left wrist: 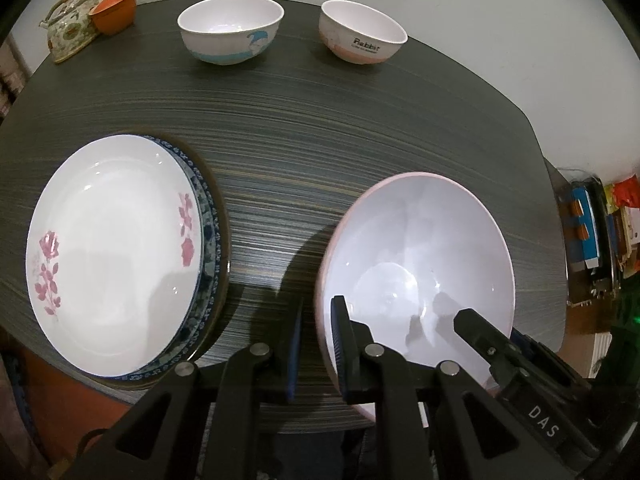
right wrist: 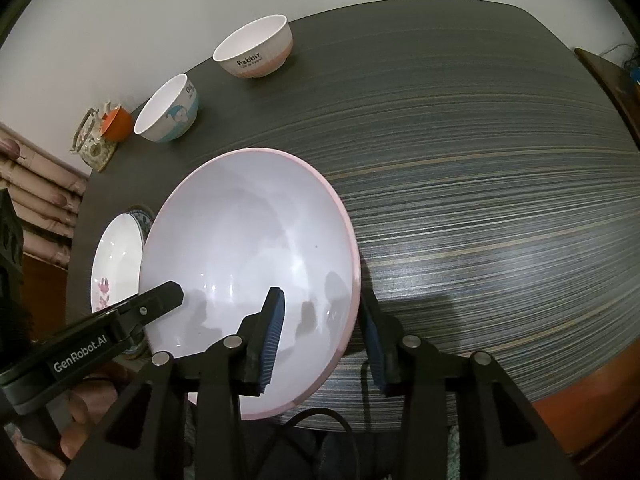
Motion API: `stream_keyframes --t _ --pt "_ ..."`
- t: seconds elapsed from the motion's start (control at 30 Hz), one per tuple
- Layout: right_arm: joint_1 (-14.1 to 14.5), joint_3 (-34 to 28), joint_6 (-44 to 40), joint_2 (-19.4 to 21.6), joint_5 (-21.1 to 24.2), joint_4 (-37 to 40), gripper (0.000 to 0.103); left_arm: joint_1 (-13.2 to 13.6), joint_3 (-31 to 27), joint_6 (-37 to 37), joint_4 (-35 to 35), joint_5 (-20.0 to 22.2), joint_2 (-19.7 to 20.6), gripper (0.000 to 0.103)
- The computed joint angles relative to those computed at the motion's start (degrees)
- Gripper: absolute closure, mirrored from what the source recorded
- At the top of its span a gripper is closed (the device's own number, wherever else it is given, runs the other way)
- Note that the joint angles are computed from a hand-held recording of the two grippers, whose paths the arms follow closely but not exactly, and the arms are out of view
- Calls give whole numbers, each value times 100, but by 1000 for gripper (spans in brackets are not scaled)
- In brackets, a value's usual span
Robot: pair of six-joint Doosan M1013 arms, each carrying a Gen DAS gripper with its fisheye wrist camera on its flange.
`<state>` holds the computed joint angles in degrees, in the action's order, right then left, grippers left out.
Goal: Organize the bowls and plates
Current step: 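Carry the pink-rimmed bowl beside the plate stack and lower it with both tools, then open both tools and move them to the white dolphin bowl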
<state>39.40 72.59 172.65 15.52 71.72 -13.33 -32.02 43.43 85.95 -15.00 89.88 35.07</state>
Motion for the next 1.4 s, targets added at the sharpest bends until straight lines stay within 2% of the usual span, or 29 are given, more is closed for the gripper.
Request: stream_keyframes --t 0.33,0.53,0.73,0.97,1.1,1.13,1.17,1.2,1.4 --pt "33 -60 142 -14 102 -222 65 91 -145 -67 -87 44 36 84" --pt "43 -110 295 -54 215 -514 58 152 -252 -83 -174 35 65 78" --pt "57 -278 234 -38 377 -833 57 216 -364 -133 -244 -24 84 70" --pt "23 -584 -205 65 373 -971 53 320 -720 -235 -192 4 215 69" --pt "0 -847 -624 198 350 -960 50 385 -1079 -374 -144 168 408 68" --pt "-9 -928 -751 241 337 -933 49 407 -1150 -414 -144 194 443 66" --pt "-19 -991 -840 273 331 -905 48 424 -1209 -436 -133 206 474 55" --pt "-29 -1060 -936 311 328 -872 48 438 -1269 -463 -101 197 503 51" --pt "-115 -1579 -1624 607 361 -660 45 553 -1884 -615 -33 427 820 51"
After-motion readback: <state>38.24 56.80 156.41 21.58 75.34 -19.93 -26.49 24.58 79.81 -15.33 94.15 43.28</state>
